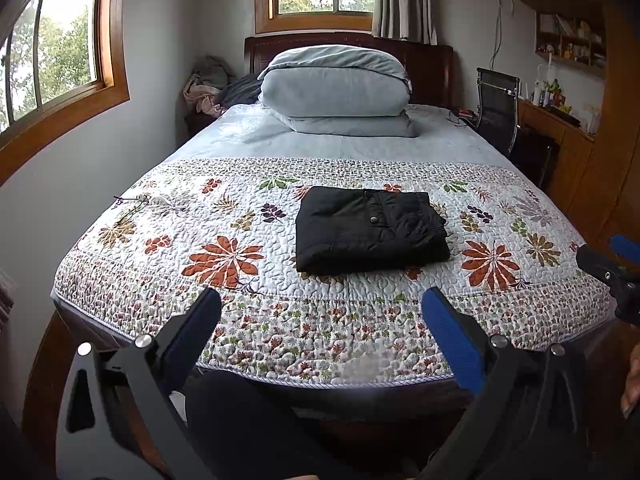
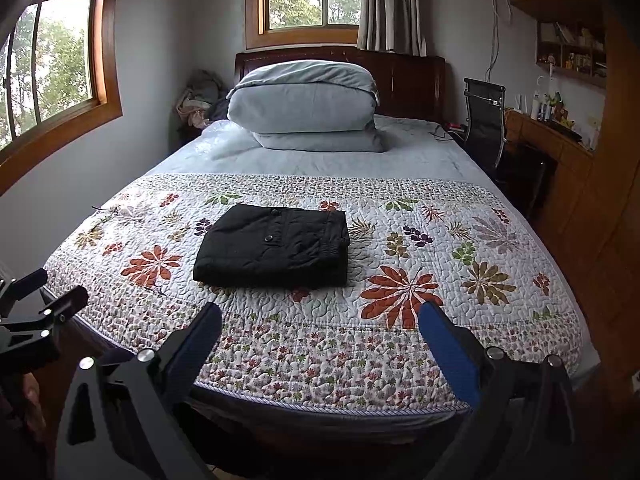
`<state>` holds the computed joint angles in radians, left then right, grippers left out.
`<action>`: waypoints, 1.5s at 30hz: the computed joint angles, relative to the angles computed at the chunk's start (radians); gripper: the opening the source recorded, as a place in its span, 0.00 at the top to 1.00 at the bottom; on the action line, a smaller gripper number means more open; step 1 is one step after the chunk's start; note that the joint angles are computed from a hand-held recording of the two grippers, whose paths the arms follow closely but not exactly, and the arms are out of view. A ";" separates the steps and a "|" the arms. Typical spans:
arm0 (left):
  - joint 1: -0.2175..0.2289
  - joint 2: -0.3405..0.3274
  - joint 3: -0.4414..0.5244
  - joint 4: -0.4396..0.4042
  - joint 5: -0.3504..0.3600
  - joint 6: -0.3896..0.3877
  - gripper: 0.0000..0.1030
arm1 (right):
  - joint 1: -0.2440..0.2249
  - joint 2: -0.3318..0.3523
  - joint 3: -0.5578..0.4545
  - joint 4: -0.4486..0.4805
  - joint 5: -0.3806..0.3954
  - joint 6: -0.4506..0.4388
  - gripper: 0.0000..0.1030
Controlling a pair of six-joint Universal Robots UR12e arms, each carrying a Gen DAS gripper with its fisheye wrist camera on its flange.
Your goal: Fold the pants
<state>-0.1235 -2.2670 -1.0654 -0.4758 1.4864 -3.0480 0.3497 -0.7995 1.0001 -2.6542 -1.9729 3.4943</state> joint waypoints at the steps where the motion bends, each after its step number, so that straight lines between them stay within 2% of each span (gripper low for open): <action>1: 0.000 0.000 0.000 0.001 0.002 -0.001 0.03 | 0.000 0.000 0.000 0.000 0.000 0.000 0.03; 45: 0.001 0.008 -0.007 0.004 0.004 -0.012 0.03 | 0.003 0.002 0.001 -0.012 0.007 0.000 0.03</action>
<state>-0.1222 -2.2589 -1.0719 -0.4720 1.4902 -3.0603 0.3522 -0.7976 1.0008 -2.6664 -1.9657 3.4943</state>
